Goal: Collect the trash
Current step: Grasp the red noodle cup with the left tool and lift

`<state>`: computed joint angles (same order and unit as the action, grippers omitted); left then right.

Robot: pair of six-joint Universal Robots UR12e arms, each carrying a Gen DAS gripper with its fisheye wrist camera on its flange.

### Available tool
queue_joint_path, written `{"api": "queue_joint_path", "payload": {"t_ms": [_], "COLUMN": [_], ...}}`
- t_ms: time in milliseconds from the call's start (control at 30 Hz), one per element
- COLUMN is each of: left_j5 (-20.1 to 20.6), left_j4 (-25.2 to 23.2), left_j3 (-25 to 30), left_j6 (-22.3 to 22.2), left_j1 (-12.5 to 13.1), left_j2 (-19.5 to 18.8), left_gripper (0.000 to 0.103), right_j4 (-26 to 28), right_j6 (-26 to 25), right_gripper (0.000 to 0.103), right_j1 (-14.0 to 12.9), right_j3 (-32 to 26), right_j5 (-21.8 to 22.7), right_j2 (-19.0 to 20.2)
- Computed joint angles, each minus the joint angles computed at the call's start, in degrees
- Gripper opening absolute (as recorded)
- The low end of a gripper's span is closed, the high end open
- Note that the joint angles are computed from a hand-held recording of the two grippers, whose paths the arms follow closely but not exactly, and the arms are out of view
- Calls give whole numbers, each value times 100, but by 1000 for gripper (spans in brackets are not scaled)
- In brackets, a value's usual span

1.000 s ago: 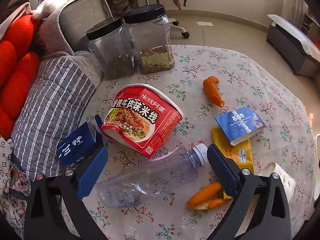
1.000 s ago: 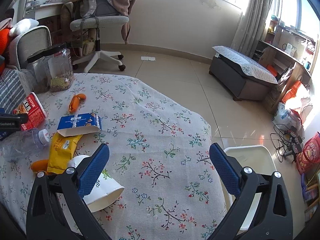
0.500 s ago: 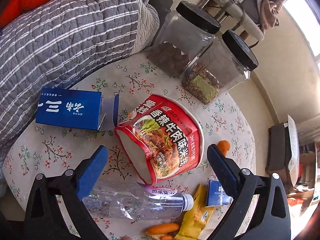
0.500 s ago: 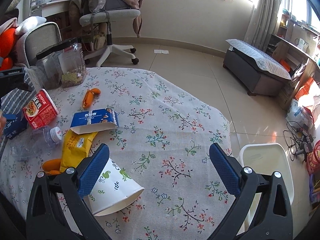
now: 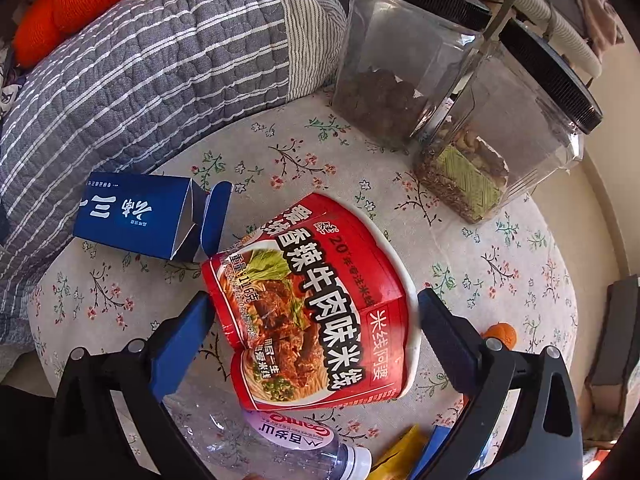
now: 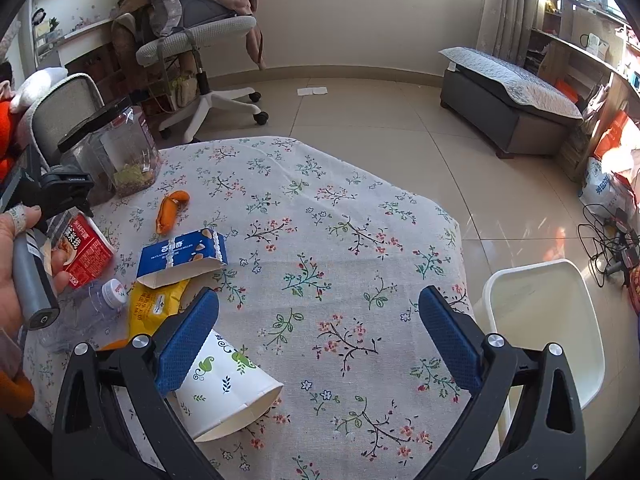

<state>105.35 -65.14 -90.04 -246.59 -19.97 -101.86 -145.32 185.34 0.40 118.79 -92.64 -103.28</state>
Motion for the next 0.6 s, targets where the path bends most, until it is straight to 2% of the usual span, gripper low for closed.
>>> {"api": "queue_joint_path", "payload": {"t_ms": [67, 133, 233, 333, 467, 533, 600], "left_j5": [-45, -87, -508, -594, -497, -598, -333], "left_j4": [312, 666, 1590, 2437, 3239, 3502, 3703], "left_j3": [-141, -277, -703, -1001, -1226, -1242, -1203], "left_j6": [225, 663, 1055, 1530, 1914, 2032, 2327], "left_j1": [19, 30, 99, 63, 24, 68, 24], "left_j2": [88, 171, 441, 645, 803, 848, 869], "left_gripper": [94, 92, 91, 90, 90, 90, 90], "right_j4": [12, 116, 451, 706, 1342, 1447, 1707], "right_j6": [-14, -70, -97, -14, 4, 54, 0], "right_gripper": [96, 96, 96, 96, 96, 96, 95], "right_j1": [8, -18, -100, -139, 29, 215, 378], "right_j3": [-8, -32, -159, -394, -1069, -1404, -1764], "right_j5": [20, 135, 498, 880, 1373, 1322, 1359], "right_j2": [18, 31, 101, 251, 804, 1126, 1469]}}
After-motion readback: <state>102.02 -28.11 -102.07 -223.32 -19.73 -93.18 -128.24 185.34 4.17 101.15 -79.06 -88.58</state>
